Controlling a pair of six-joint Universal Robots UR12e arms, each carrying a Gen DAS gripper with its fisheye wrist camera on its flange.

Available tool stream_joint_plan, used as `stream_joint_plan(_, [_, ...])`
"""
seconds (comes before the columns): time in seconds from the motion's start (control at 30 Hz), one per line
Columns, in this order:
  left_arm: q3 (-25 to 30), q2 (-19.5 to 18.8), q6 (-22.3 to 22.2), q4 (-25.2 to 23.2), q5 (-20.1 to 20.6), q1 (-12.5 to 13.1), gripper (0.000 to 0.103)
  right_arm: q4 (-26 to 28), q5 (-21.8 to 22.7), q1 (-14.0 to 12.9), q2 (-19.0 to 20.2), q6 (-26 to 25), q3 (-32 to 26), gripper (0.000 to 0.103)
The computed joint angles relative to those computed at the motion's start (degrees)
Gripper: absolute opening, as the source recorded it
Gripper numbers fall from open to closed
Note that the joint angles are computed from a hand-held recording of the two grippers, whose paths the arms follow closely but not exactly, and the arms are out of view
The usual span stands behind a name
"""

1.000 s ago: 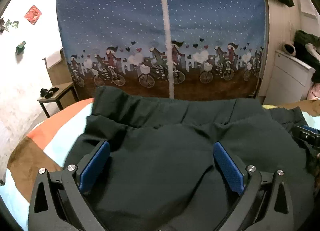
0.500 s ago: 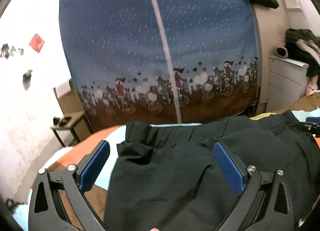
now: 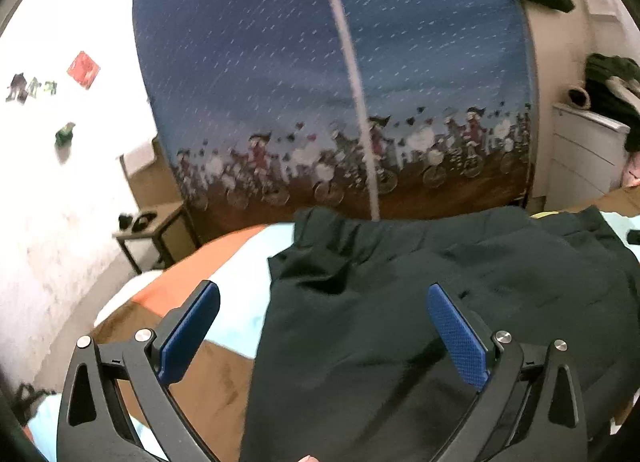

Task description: Fold large clothes

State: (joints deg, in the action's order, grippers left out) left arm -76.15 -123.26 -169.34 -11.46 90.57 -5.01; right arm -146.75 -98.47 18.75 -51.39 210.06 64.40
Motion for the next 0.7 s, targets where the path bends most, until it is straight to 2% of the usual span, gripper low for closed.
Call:
stream_joint_plan(0.33, [0.7,-0.1,-4.9,-5.3,1.7,1.7,0.102,0.9,0.9,-0.4,-0.4,1.4,1.3,0.103])
stream_joint_plan(0.47, [1.6,-0.3,-7.3,-9.6,0.7,2.7,0.102,1.4,1.4,-0.5,-0.4,1.4,1.6,0.103])
stream_joint_plan(0.57, [1.7,-0.2,-7.6,-11.3,0.7,3.1,0.102,1.9,2.2,-0.7,-0.3,1.7,1.8,0.103])
stream_joint_plan(0.7, [1.7,-0.2,-6.5,-13.9,-1.3,3.6,0.102,3.9,1.8,-0.7,-0.1,1.5,1.7,0.103])
